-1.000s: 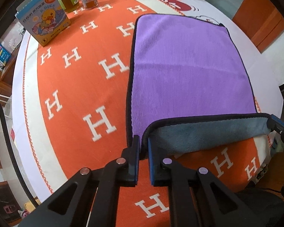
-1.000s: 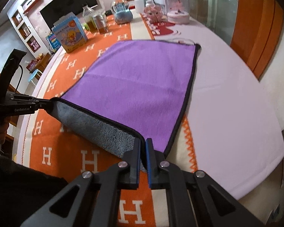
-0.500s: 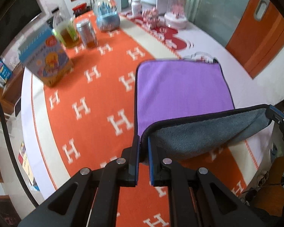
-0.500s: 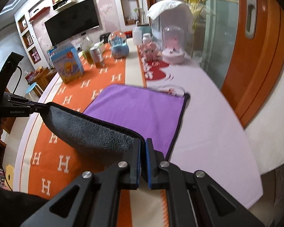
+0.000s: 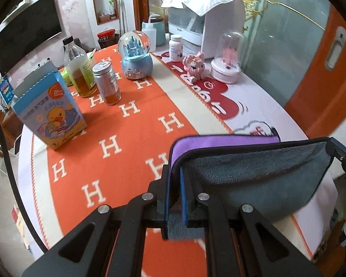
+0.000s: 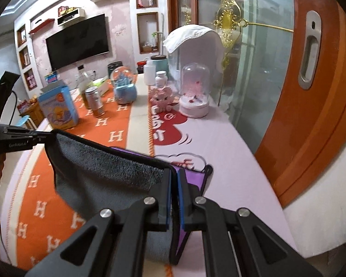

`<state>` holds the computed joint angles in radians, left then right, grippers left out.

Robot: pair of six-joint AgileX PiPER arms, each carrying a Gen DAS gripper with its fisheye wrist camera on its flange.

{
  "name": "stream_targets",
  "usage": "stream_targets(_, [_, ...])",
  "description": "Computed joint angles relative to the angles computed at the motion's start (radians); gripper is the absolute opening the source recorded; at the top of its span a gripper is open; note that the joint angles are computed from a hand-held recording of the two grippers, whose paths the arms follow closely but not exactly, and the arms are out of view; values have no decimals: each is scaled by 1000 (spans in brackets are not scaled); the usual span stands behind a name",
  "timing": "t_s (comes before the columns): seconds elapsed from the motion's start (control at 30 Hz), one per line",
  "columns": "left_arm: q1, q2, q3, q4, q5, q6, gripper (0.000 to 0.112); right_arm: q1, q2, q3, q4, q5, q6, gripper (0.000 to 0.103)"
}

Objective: Fold towel

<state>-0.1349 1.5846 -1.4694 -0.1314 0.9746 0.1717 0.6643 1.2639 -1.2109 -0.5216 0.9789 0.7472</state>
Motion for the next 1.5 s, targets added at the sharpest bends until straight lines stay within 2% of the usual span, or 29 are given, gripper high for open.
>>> stream_targets(0.17, [-6, 73, 50, -21, -149, -32, 6, 4, 76, 27, -152, -66, 100, 5])
stream_targets(0.3, [-2, 157, 40, -69, -204, -57, 6, -6, 145, 56, -243, -92, 161, 5])
stream_targets(0.5, [-21, 219, 47, -89, -306, -76, 6, -43, 218, 92, -310, -131, 196, 5])
stream_targets(0.63, [-34, 269, 5, -60, -294, -120, 15, -99, 255, 102, -273, -184, 159, 8])
stream_targets(0.83, [-34, 294, -13, -26, -289, -162, 28, -161, 292, 102, -243, -212, 152, 15])
stream_targets(0.93, [-36, 289, -6, 31, -288, -212, 34, -192, 302, 97, -194, -233, 122, 22])
stream_targets(1.07, [-12, 252, 25, 33, -272, -231, 36, -213, 291, 102, -143, -247, 110, 35])
stream_targets(1.17, [0, 206, 59, 65, -271, -264, 46, -211, 275, 99, -116, -237, 109, 51])
stream_targets(1.4, [33, 59, 159, 125, -256, -299, 64, -165, 225, 91, -88, -192, 113, 69])
stream_targets(1.5, [58, -22, 218, 129, -245, -293, 70, -130, 177, 106, -63, -182, 116, 73])
